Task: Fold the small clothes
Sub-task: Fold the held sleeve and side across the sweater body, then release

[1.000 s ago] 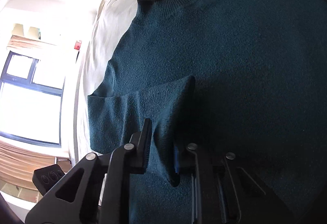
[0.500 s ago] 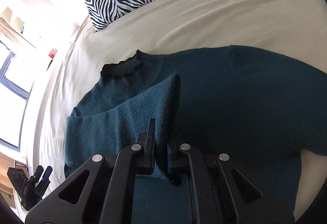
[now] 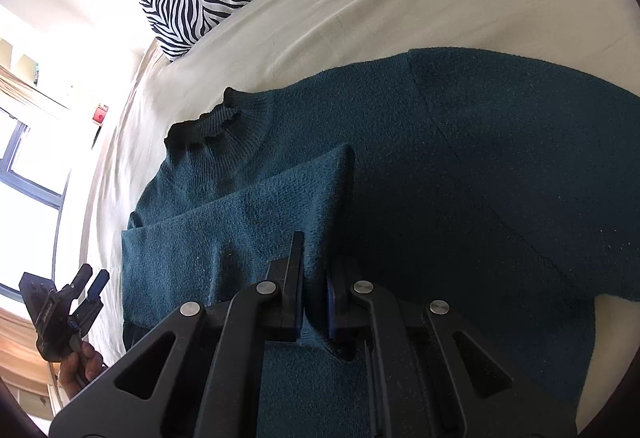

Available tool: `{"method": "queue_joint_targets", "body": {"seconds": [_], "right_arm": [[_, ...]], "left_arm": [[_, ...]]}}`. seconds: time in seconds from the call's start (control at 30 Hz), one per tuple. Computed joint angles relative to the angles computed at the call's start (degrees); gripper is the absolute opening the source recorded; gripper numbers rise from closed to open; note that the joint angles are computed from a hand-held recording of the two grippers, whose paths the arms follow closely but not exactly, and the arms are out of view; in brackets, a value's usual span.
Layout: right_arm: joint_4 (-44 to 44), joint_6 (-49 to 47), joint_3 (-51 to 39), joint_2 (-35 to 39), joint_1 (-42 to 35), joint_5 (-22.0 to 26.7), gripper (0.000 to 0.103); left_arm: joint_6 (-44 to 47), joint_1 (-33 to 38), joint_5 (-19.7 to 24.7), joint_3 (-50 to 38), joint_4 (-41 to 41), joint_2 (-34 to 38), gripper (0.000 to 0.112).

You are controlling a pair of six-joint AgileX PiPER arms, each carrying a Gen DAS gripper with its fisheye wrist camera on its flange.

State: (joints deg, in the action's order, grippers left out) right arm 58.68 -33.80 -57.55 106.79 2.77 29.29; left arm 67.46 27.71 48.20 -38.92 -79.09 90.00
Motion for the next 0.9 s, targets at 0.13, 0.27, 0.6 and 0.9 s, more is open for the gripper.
{"method": "queue_joint_targets", "body": {"seconds": [0.13, 0.27, 0.6, 0.9], "right_arm": [[3.7, -3.7, 0.9, 1.4, -1.8, 1.5, 0.007], [12.4, -11.3, 2.6, 3.0, -5.2, 5.4, 0.01], [24.9, -22.3, 10.0, -4.0, -9.7, 9.1, 0.024], [34.0, -26.9, 16.0, -6.9, -7.3, 3.4, 0.055]], "left_arm": [[-1.9, -3.2, -2.8, -5.3, 1.5, 7.7, 0.045], [-0.7, -3.8, -3.5, -9.0, 0.5, 13.1, 0.036], [-1.3, -1.6, 0.8, -11.3, 1.7, 15.0, 0.041], [6.0, 1.4, 2.2, 1.6, 2.2, 4.1, 0.048]]}}
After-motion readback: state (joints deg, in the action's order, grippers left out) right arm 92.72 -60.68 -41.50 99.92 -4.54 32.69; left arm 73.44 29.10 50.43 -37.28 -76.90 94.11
